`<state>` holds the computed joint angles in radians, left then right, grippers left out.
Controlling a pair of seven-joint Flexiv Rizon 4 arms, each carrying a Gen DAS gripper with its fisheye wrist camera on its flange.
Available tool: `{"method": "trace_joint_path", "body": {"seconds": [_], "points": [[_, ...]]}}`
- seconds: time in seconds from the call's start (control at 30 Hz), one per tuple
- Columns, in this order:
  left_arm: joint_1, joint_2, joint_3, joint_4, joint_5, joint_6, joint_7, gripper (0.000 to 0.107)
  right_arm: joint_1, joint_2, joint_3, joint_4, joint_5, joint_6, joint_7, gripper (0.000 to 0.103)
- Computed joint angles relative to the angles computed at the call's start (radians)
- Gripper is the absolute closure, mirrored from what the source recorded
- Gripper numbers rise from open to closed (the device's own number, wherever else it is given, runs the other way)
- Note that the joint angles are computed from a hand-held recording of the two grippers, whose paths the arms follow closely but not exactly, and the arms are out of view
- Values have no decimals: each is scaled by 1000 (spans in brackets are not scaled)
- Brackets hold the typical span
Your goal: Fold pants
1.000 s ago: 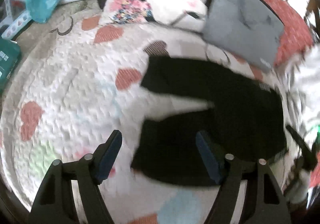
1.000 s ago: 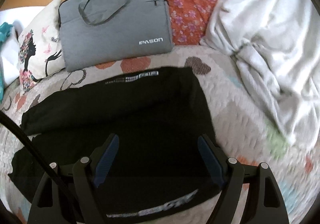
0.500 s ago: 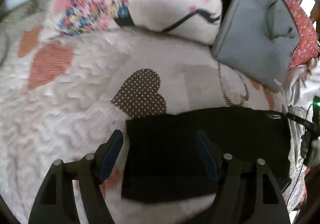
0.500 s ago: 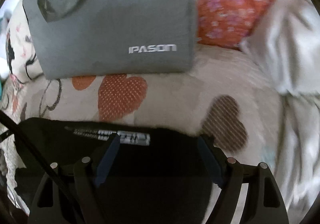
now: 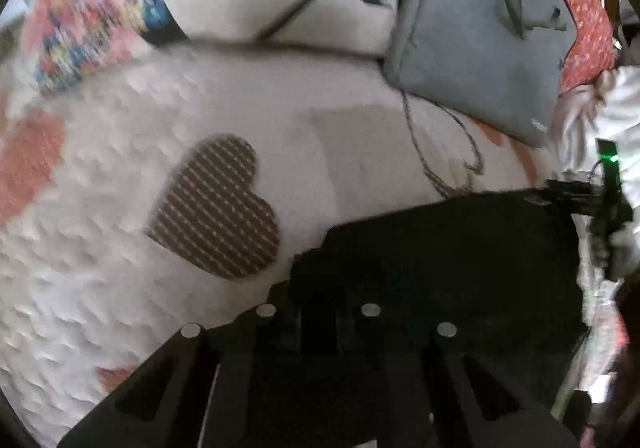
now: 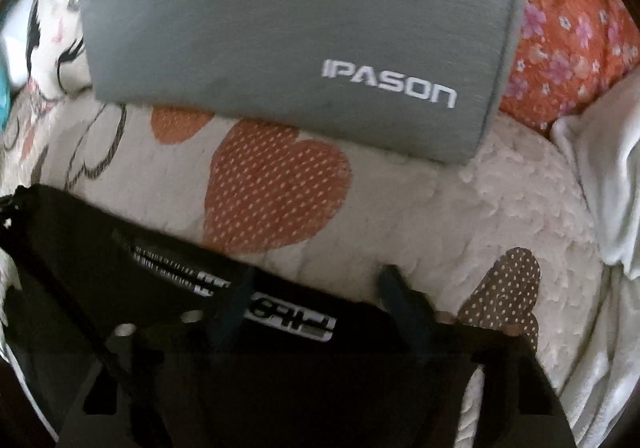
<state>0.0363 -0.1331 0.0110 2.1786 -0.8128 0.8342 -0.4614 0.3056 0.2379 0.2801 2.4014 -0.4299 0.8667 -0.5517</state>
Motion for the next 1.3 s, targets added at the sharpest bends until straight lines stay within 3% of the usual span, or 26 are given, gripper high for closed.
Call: {"method": "trace_joint_path", "body": {"seconds": [0.03,0.1,0.27,0.53,0.63,0.73,0.9,1.03,1.1,1.17,1.23,1.3], "points": [[-7,6,-3,9,-4,26,8,97,-1,4,8,-2,-13,-17,14,74],[-13,21,-4,19,-17,46,15,97,6,9,11,-5,1,-23,30,102],[-25,86,11,40,-48,68,22,97,23,57,36,-15,18,-76,50,102],[-71,299,79,132,-115,66,104,97,74,174,73,-31,50,-143,88,103],[-94,392,110,198,-111,93,157,97,98,259,143,-25,99,-209,150,103],[-91,503,165,280,-57,71,179,97,145,363,200,9,163,-256,228,103],[-7,673,251,413,177,10,184,94,281,483,333,50,340,-361,433,103],[86,781,312,470,351,-86,162,82,390,478,388,74,449,-404,567,102],[126,811,341,475,390,-119,151,80,425,437,409,40,460,-487,616,102],[163,820,375,456,406,-180,137,70,445,401,414,-2,438,-574,644,102],[196,819,402,432,394,-226,119,66,458,358,414,-53,382,-644,652,101],[226,815,399,429,359,-187,94,65,462,310,411,-100,299,-674,652,99]]}}
